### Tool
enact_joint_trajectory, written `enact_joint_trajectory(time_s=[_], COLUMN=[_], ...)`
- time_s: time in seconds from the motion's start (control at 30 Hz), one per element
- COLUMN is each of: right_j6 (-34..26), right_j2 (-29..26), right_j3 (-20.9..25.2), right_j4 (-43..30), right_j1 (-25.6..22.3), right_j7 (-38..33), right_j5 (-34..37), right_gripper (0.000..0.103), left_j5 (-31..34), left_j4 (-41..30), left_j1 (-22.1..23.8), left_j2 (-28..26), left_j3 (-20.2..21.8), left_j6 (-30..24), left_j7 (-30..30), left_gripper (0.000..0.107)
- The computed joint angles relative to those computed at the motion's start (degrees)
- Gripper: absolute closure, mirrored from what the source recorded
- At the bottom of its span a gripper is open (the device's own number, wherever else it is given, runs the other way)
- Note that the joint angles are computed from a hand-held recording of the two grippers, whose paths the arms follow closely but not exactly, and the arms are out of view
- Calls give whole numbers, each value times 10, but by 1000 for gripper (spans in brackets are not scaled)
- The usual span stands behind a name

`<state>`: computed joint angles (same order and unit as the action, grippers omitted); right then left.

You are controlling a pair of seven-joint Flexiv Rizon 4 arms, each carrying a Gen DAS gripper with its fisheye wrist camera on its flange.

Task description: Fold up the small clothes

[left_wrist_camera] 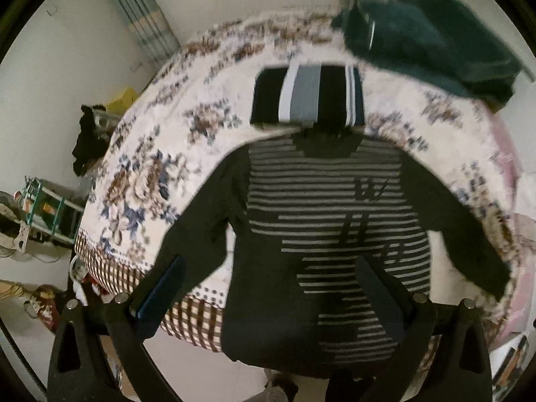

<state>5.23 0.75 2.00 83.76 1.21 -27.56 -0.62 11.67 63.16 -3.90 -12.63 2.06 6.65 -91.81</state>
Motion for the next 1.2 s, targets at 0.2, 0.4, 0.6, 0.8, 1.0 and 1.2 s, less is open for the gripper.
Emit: enact_joint_trajectory(time_s=[0.2, 0.4, 0.6, 0.8, 1.0, 1.2], right_j6=[123, 207, 269, 345, 303, 334], right_j2=[-63, -167, -178, -173, -277, -307], right_j3=[-52, -66, -56, -75, -85, -56], right_j4=[120, 134, 143, 115, -15, -2], right_j1=[-82, -147, -162, -181, -211, -279], right_j7=[-78, -148, -225, -274, -350, -307], right_j5=[20, 83, 55, 16, 26, 141], right_gripper=[3, 14, 95, 96, 95, 51], left_j5=[33, 48, 45, 31, 2, -6], left_j4=[17, 23, 2, -10, -16, -1], left_j1=[-31, -55, -75, -83, -85, -90], left_j2=[-61, -120, -166, -183, -200, -203], left_j3=[-1, 3, 5, 6, 4, 5], left_j6=[-3, 7, 18, 49, 67, 77], left_j7=[-52, -72, -72, -64, -68, -63], left_gripper=[4, 4, 4, 4, 4, 4])
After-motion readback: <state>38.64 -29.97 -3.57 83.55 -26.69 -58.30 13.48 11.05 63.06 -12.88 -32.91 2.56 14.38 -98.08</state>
